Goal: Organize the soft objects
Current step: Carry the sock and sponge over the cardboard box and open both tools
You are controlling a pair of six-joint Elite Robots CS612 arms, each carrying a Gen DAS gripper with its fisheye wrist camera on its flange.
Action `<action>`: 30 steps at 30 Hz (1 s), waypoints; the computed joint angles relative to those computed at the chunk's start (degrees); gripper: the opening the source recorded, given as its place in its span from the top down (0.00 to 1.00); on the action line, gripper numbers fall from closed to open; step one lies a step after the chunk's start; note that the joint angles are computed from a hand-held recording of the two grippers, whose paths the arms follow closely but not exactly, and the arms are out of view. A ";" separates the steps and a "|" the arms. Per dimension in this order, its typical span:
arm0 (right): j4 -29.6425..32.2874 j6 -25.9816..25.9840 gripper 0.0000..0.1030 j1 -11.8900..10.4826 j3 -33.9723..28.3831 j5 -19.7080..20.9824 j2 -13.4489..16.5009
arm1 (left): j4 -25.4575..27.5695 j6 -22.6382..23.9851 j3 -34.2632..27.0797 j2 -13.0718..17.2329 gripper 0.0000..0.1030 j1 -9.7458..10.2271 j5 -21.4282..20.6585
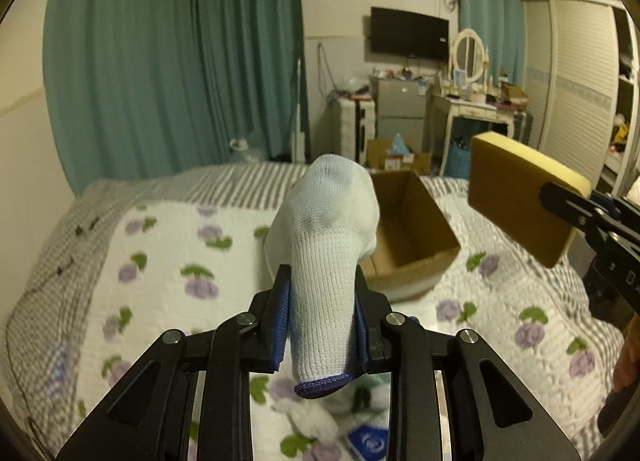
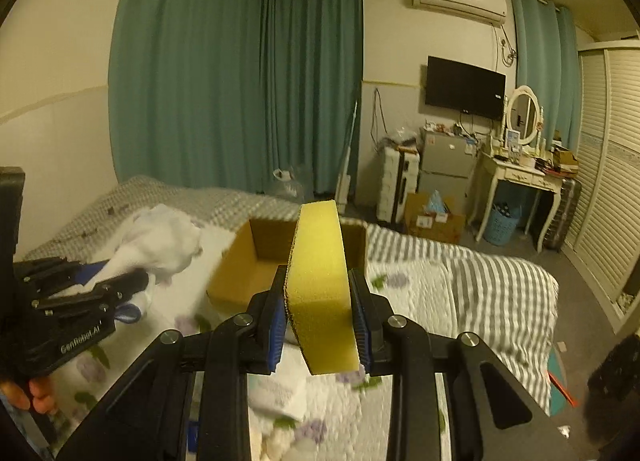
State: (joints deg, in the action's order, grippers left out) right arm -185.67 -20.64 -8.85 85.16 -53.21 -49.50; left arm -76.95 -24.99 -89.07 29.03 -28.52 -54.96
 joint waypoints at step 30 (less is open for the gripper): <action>17.68 -0.16 0.36 5.07 -32.79 -3.91 21.52 | -11.62 2.57 25.65 -7.23 0.60 5.93 -6.04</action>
State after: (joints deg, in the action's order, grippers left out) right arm -168.00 -20.80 -3.78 52.37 -57.12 -27.98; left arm -88.57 -22.42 -63.43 21.80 -22.59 -61.01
